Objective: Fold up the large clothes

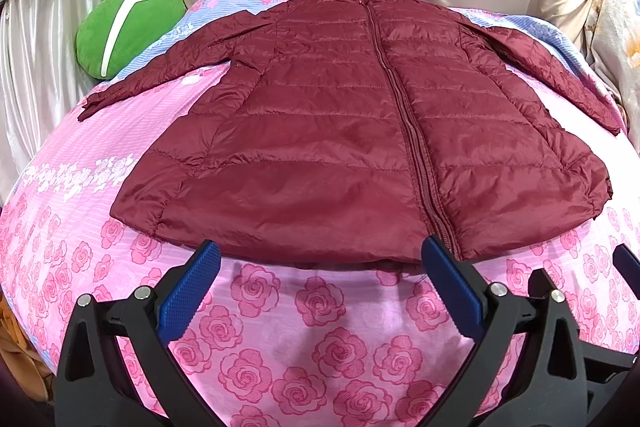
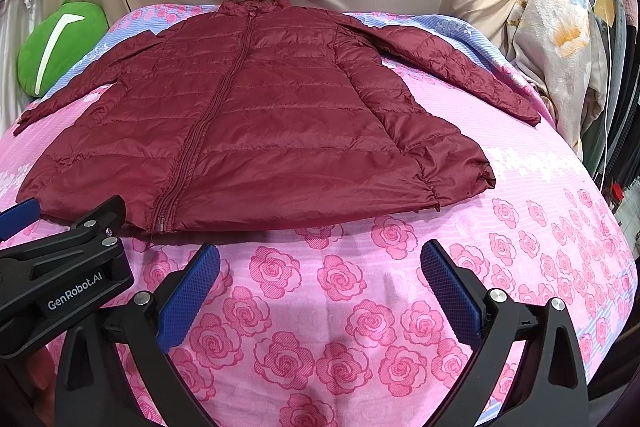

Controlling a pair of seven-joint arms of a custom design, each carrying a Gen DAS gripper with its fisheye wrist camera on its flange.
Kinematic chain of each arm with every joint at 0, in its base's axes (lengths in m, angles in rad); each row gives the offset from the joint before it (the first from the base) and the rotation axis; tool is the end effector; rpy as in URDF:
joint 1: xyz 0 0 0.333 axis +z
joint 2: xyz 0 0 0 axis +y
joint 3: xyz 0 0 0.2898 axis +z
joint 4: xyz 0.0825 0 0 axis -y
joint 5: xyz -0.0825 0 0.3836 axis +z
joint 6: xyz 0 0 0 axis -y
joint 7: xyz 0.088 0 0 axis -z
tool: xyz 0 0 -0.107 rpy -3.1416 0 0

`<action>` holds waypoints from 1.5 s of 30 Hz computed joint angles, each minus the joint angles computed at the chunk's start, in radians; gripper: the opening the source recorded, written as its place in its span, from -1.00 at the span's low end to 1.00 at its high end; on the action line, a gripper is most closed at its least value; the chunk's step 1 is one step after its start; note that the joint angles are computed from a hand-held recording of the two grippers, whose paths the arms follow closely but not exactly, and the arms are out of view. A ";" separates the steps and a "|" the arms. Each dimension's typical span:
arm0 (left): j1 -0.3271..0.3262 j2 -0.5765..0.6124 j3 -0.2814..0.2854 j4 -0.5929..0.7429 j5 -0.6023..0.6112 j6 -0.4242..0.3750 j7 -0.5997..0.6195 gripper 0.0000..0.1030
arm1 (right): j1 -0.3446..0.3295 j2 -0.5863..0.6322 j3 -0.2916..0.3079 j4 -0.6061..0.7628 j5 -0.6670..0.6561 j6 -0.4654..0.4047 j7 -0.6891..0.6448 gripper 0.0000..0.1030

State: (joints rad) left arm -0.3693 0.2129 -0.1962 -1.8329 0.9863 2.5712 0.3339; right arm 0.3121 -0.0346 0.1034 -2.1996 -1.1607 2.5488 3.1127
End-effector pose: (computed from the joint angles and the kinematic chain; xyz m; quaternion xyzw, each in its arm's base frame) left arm 0.5428 -0.3518 0.4449 -0.6374 0.6530 -0.2732 0.3043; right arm 0.5016 0.2348 0.4061 -0.5595 0.7145 -0.3511 0.2305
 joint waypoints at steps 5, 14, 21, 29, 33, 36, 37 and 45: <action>-0.002 0.002 0.005 0.003 0.015 -0.004 -0.010 0.91 | -0.005 0.002 -0.007 0.001 -0.012 0.010 0.002 0.90; 0.081 0.049 0.013 0.060 -0.173 0.138 0.136 0.91 | -0.185 -0.053 -0.125 -0.023 0.031 0.251 -0.015 0.90; 0.105 0.132 0.023 0.187 -0.280 0.138 0.255 0.91 | -0.357 0.127 -0.218 0.144 0.357 0.357 -0.269 0.87; 0.082 0.274 0.073 0.419 -0.310 0.042 0.308 0.91 | -0.579 0.422 -0.145 0.426 0.948 0.414 -0.632 0.76; 0.104 0.349 0.064 0.524 -0.394 0.021 0.349 0.91 | -0.588 0.536 -0.170 0.576 0.983 0.376 -0.615 0.63; 0.127 0.406 0.040 0.601 -0.481 -0.004 0.413 0.91 | -0.587 0.612 -0.187 0.690 1.000 0.332 -0.573 0.20; 0.124 0.422 0.045 0.625 -0.492 -0.020 0.420 0.91 | -0.587 0.638 -0.191 0.735 1.003 0.314 -0.558 -0.12; 0.108 0.527 0.057 0.794 -0.547 -0.105 0.512 0.91 | -0.471 0.792 -0.275 1.141 0.855 0.279 -0.520 -0.82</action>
